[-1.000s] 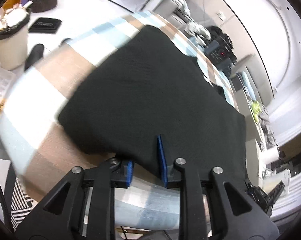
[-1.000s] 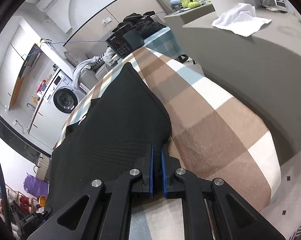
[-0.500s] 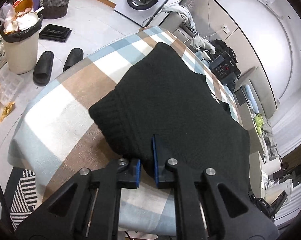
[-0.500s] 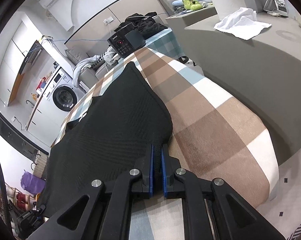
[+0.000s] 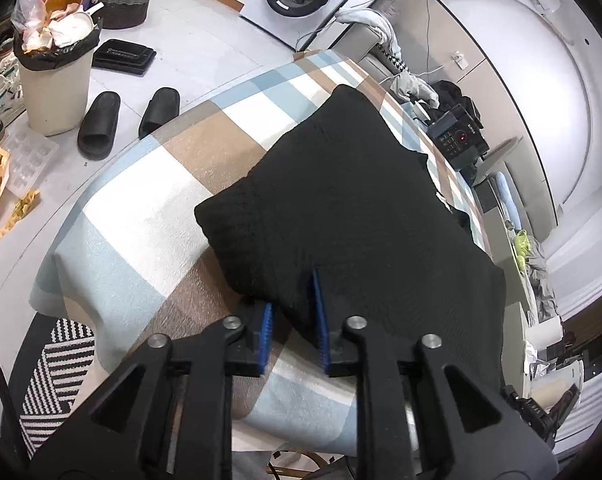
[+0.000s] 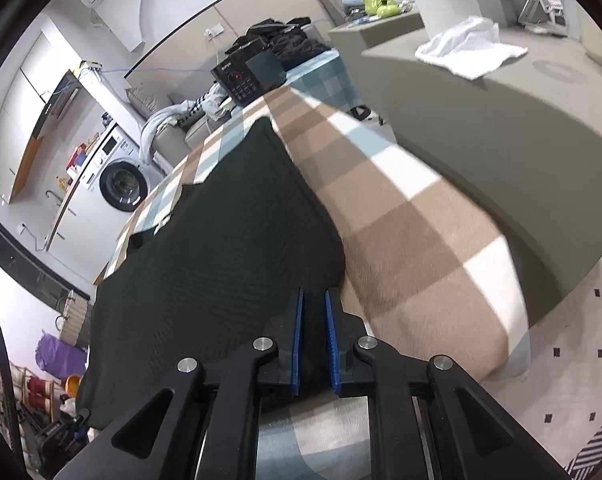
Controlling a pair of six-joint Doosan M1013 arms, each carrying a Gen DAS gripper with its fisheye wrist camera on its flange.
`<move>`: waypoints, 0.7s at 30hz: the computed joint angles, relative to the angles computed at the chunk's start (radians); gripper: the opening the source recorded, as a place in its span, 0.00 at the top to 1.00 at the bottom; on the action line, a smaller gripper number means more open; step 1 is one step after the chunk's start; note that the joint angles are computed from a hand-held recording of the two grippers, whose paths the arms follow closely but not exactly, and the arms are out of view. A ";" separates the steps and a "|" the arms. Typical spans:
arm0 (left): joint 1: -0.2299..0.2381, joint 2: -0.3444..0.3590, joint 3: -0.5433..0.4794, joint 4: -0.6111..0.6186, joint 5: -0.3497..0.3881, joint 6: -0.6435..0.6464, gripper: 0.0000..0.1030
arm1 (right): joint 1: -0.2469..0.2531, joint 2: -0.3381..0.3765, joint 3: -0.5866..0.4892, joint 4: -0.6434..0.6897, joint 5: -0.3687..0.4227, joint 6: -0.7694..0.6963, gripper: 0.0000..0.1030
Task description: Fold small clothes
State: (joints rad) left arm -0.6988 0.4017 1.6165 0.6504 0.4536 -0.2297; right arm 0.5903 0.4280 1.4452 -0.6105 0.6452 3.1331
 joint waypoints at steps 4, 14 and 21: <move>0.010 0.011 -0.012 -0.013 -0.009 0.013 0.72 | 0.004 0.005 -0.024 -0.032 0.011 -0.020 0.86; 0.029 0.038 -0.043 0.124 0.001 -0.143 0.86 | -0.001 0.057 -0.107 0.100 -0.104 -0.226 0.72; 0.019 0.033 -0.056 0.180 0.030 -0.131 0.89 | 0.011 0.156 -0.256 0.358 -0.001 -0.650 0.58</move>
State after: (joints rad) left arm -0.6798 0.4350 1.5603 0.8303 0.4839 -0.3610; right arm 0.6017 0.5844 1.1889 -0.2524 0.6447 2.4829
